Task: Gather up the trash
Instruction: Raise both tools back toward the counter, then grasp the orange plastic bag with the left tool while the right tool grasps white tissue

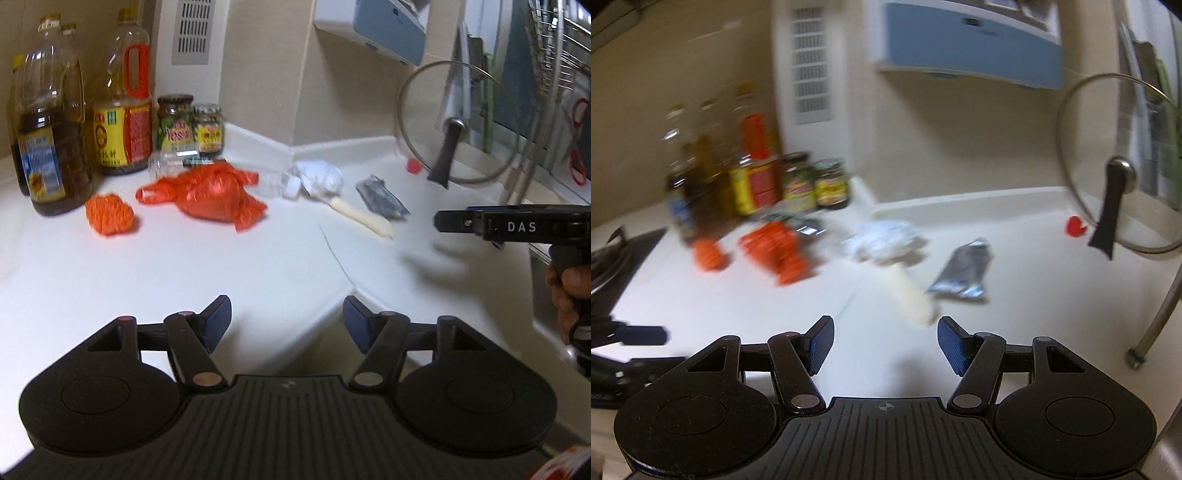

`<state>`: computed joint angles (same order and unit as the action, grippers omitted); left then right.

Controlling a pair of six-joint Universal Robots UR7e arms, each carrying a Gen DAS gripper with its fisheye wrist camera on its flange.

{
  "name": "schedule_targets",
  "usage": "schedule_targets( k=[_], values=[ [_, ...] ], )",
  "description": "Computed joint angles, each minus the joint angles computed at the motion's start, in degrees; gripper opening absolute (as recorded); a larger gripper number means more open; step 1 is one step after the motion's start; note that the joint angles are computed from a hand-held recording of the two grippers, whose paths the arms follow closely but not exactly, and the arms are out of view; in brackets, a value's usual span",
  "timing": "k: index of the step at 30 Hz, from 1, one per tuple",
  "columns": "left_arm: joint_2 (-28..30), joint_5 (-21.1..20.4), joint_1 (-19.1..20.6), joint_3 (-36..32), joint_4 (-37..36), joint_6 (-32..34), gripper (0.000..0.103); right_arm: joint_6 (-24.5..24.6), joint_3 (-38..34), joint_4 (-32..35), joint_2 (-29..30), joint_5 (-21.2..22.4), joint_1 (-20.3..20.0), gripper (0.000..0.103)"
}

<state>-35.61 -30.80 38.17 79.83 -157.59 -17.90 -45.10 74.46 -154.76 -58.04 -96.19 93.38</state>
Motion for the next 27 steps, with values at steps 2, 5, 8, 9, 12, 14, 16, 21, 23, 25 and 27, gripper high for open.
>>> schedule_targets(
  k=[2, 5, 8, 9, 12, 14, 16, 21, 23, 25, 27],
  values=[
    [1.4, 1.4, 0.7, -2.5, 0.6, 0.1, 0.067, 0.7, -3.8, 1.7, 1.9, -0.1, -0.3, 0.063],
    [3.5, 4.1, 1.7, -6.8, 2.6, -0.8, 0.068, 0.8, -8.8, 4.4, 4.6, 0.5, -0.8, 0.063],
    [6.1, 6.7, 2.8, -11.4, 2.7, 0.3, 0.072, 0.5, -13.1, 7.2, 7.3, 1.4, -0.9, 0.063],
    [7.2, 7.6, 3.2, -13.3, 2.7, 1.1, 0.073, 0.1, -14.4, 8.0, 8.2, 1.6, -0.9, 0.063],
    [10.7, 9.7, 4.5, -19.5, 2.4, 5.3, 0.078, -0.5, -18.0, 11.0, 10.6, 2.3, -0.9, 0.063],
    [13.2, 10.7, 5.3, -24.1, 1.9, 8.3, 0.079, -1.0, -20.3, 12.9, 12.0, 2.7, -0.8, 0.063],
    [15.7, 11.2, 6.2, -29.0, 1.8, 10.7, 0.084, -1.3, -22.5, 14.5, 13.3, 3.3, -0.8, 0.063],
    [22.9, 12.7, 8.4, -42.8, 5.6, 13.2, 0.089, -1.9, -27.8, 17.0, 16.5, 4.0, -0.8, 0.063],
    [25.7, 12.7, 9.1, -47.9, 6.0, 15.1, 0.089, -1.7, -29.9, 17.8, 17.8, 4.3, -0.8, 0.063],
    [27.6, 13.3, 9.7, -51.9, 10.5, 13.7, 0.088, -1.7, -32.0, 18.9, 19.0, 4.5, -0.8, 0.063],
    [27.7, 12.9, 10.4, -53.1, 14.6, 10.6, 0.084, -1.8, -33.8, 19.7, 20.2, 4.6, -0.8, 0.063]
  ],
)
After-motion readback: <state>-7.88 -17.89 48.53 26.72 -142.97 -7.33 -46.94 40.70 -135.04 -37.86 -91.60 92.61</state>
